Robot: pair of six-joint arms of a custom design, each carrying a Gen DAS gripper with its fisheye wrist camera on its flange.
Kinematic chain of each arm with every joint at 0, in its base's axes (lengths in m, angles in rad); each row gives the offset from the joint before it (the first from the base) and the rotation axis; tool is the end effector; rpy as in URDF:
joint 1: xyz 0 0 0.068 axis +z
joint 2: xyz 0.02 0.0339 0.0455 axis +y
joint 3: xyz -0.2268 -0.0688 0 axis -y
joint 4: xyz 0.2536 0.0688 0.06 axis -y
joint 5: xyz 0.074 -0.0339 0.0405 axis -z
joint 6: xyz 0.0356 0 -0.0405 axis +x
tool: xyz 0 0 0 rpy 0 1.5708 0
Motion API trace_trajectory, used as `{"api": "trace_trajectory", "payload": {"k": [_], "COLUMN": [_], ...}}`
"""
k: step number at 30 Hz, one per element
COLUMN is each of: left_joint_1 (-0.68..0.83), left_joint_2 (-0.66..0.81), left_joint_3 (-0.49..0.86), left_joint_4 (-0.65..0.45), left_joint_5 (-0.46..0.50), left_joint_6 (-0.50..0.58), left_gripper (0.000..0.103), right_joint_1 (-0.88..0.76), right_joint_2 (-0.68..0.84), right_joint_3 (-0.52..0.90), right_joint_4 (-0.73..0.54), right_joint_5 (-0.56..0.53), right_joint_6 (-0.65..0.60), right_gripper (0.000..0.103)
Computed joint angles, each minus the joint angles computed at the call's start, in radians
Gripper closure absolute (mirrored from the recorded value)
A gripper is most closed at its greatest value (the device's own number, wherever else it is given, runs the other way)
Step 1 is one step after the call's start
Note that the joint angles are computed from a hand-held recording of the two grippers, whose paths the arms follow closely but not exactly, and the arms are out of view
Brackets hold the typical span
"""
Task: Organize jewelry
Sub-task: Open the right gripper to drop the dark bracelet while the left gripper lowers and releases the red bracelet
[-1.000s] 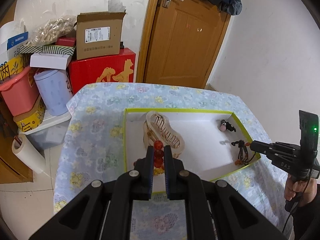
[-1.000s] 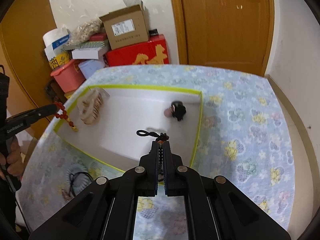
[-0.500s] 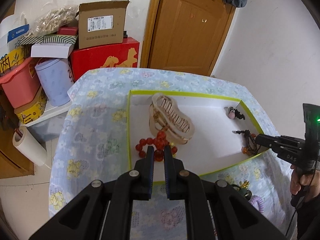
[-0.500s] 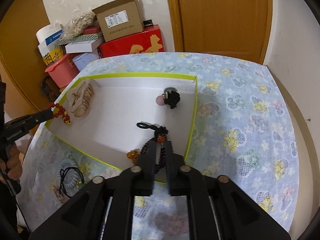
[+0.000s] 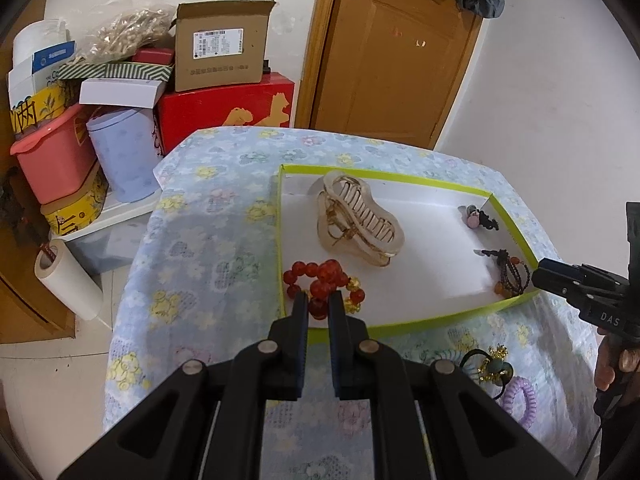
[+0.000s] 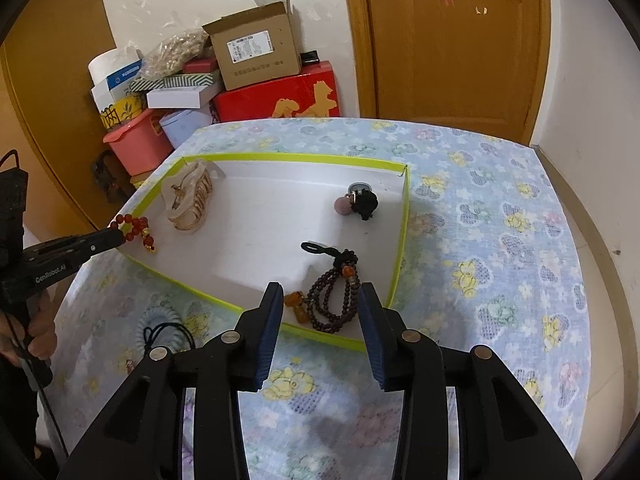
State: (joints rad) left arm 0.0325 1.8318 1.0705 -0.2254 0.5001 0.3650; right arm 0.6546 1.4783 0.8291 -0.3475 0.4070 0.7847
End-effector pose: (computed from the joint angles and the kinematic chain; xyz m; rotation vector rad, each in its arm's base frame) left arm 0.3619 -0.0053 0.1133 0.5882 2.3739 -0.4658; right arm 0.2428 0.1686 0.1442 0.3081 2.4344 0.0965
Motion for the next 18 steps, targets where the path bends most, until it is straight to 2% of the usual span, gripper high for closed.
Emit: {"api": "trace_trajectory", "payload": {"k": [7, 9, 11, 18], "left_joint_1": [0.002, 0.005, 0.011, 0.049], "left_joint_2": [-0.035, -0.040, -0.053, -0.126], "left_joint_3": [-0.038, -0.042, -0.055, -0.122], "left_joint_4": [0.013, 0.008, 0.010, 0.007], "left_joint_5": [-0.021, -0.016, -0.013, 0.016], "left_joint_6": [0.009, 0.012, 0.008, 0.010], "left_gripper": [0.091, 0.080, 0.075, 0.075], "right_joint_1": [0.029, 0.038, 0.050, 0.126], "right_joint_2": [-0.026, -0.031, -0.039, -0.089], "right_joint_3": [-0.010, -0.011, -0.012, -0.024], "right_joint_4": [-0.014, -0.019, -0.028, -0.082], "right_joint_5": [0.024, 0.029, 0.037, 0.088], "right_joint_6": [0.025, 0.035, 0.045, 0.107], "right_gripper": [0.063, 0.063, 0.063, 0.063]}}
